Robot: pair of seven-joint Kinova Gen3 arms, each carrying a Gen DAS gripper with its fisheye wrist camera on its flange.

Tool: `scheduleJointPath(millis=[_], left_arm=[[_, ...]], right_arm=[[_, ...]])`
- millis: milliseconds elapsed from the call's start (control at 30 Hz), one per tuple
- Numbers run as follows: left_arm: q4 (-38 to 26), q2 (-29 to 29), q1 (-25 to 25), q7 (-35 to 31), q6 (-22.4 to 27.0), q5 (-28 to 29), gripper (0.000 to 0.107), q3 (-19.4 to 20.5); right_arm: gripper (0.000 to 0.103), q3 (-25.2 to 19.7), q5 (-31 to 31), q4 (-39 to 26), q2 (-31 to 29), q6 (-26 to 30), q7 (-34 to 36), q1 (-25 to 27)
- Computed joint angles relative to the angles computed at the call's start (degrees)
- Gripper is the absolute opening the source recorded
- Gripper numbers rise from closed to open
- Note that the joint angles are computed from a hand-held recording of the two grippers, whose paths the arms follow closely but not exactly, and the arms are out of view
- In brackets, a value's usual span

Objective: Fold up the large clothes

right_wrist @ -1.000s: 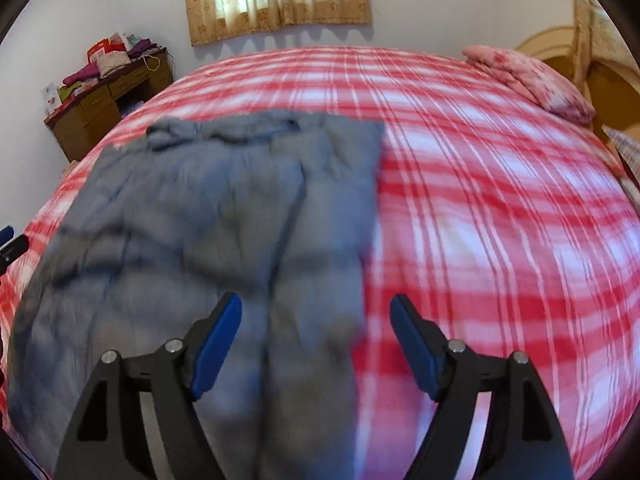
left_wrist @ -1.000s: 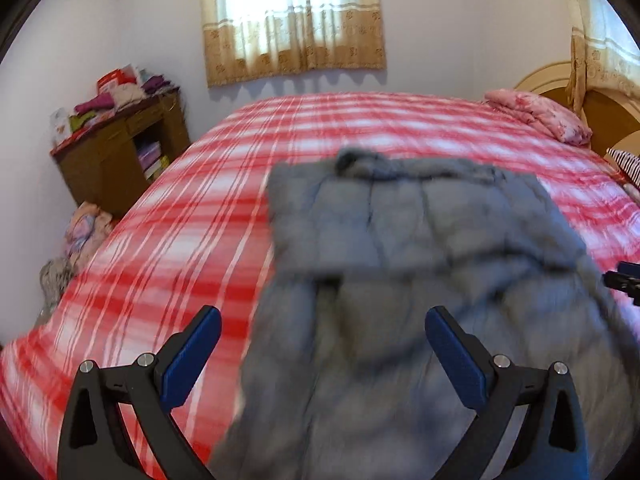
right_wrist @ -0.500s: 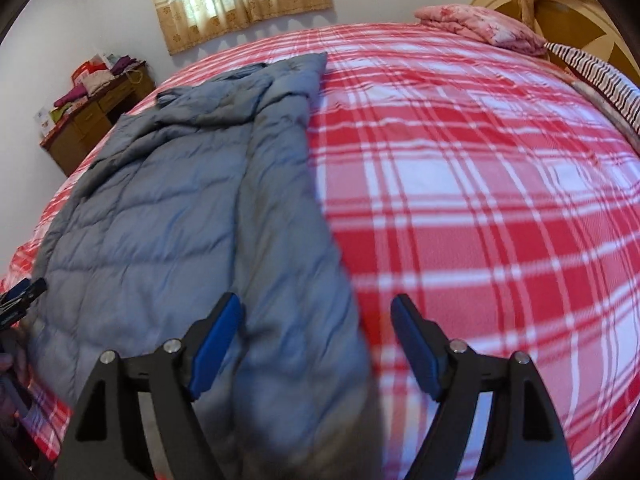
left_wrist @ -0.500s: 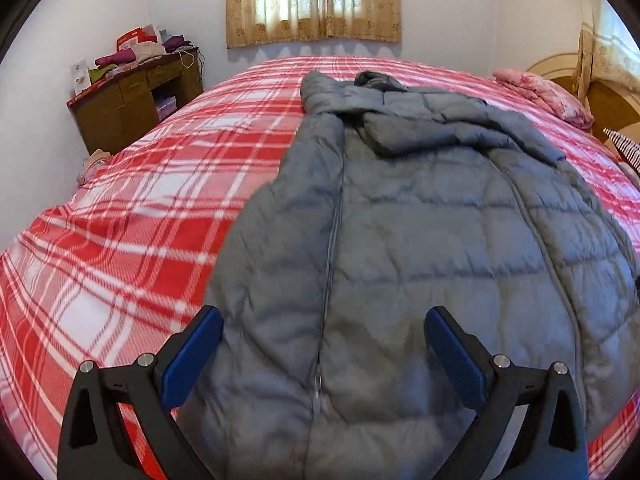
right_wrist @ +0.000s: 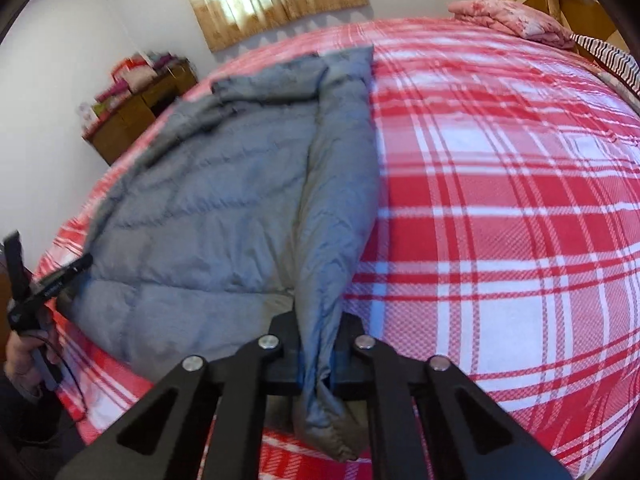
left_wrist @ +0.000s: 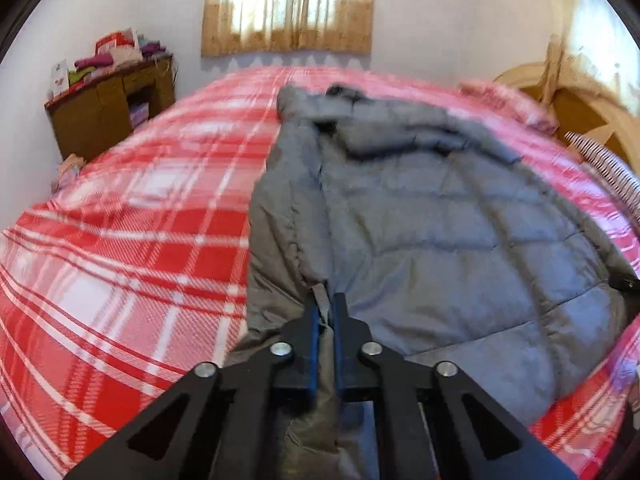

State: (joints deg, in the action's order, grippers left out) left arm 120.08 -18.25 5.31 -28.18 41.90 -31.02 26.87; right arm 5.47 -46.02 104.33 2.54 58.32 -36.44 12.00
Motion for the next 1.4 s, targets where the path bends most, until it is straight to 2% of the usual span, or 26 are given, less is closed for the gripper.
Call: scheduleJointPath(millis=[67,167,233,333,467,533,633,767,867,900,967,1033,1067,1100,1167,1200,1233,1267,1300,1333,1400], left_arm=[[0.4,-3.1,0.7,-0.5,-0.9,-0.2,0.002,-0.7],[-0.7,-7.5,1.0,-4.2,-1.5,2.6,0.001,-1.9],[-2.1,-9.8,3.6,-4.4,-1.1,2.4,0.001,-4.0],[-4.8,-11.1,10.2,-0.2,1.4,-3.1,0.001,-7.0],[-8.3,-10.9,18.7,5.7,4.9,-12.0,0.001,-10.4],[-9.7,-10.6,20.8,5.7,3.9,-14.3,0.001,-13.1],[-10.8,-7.5,18.4,2.9,-0.8,-15.6,0.001,-16.0],[-12.5,2.6,15.4,2.8,-8.6,-18.8,0.004,-22.1],[-14.5,9.5,15.9,7.7,-11.7,-21.9,0.006,-27.2],[-14.9,11.0,15.4,10.0,-11.9,-23.6,0.008,-27.6],[-15.9,13.1,12.2,14.7,-10.3,-28.0,0.024,-25.3],[-17.7,14.8,7.0,19.3,-6.6,-30.3,0.079,-20.2],[-18.5,15.6,4.5,21.6,-4.3,-32.2,0.087,-17.6],[-19.0,16.4,2.8,24.0,-1.9,-34.5,0.09,-14.9],[-21.0,19.9,1.7,27.7,2.7,-37.9,0.091,-12.0],[-22.2,21.3,2.5,28.2,5.1,-38.3,0.091,-12.2],[-23.4,22.5,3.4,28.2,7.4,-37.9,0.091,-12.0],[-24.4,23.7,3.8,29.2,9.7,-38.5,0.091,-10.8],[-24.7,24.6,4.4,30.8,12.0,-40.0,0.091,-9.4],[-25.0,25.6,4.2,32.0,14.2,-41.9,0.091,-7.3],[-25.6,28.0,5.2,33.4,18.6,-46.0,0.091,-4.1]], right_arm=[[0.009,1.0,-2.9,-0.5,-1.4,2.6,2.6,1.3],[0.008,2.9,-6.0,-1.4,-3.7,5.9,5.3,2.5],[0.008,4.7,-8.6,-2.0,-5.4,8.4,6.9,3.2],[0.007,7.4,-12.7,-3.7,-6.9,11.6,7.8,4.1],[0.007,9.6,-19.3,-6.9,-7.1,13.0,7.9,4.7],[0.007,9.2,-21.8,-8.6,-6.5,10.5,8.6,4.5],[0.007,9.8,-22.4,-13.0,-2.6,4.3,5.3,-0.8],[0.007,11.1,-16.3,-21.6,6.5,-5.0,-4.0,-11.4],[0.007,14.3,-11.1,-27.7,13.1,-8.3,-11.0,-18.2],[0.007,14.8,-9.8,-30.2,15.7,-8.0,-13.3,-19.3],[0.007,12.9,-6.8,-34.0,19.1,-8.2,-18.0,-18.7],[0.008,11.0,-2.2,-36.7,21.8,-9.7,-21.0,-18.7],[0.008,10.1,0.2,-37.7,22.7,-10.7,-22.4,-18.9],[0.009,9.9,1.7,-38.0,23.3,-12.0,-23.9,-19.4],[0.028,12.8,4.1,-40.2,25.5,-13.2,-28.6,-22.0],[0.032,15.5,4.8,-40.6,26.3,-14.2,-30.9,-24.2],[0.046,18.1,6.5,-40.1,26.6,-16.1,-33.2,-26.9],[0.072,20.8,8.9,-39.0,26.4,-18.4,-35.5,-29.5],[0.08,23.3,10.4,-37.9,26.0,-20.8,-37.9,-32.2],[0.085,25.0,12.6,-36.1,24.8,-23.1,-40.0,-34.8],[0.084,25.7,17.3,-32.5,22.2,-27.2,-41.4,-39.5]])
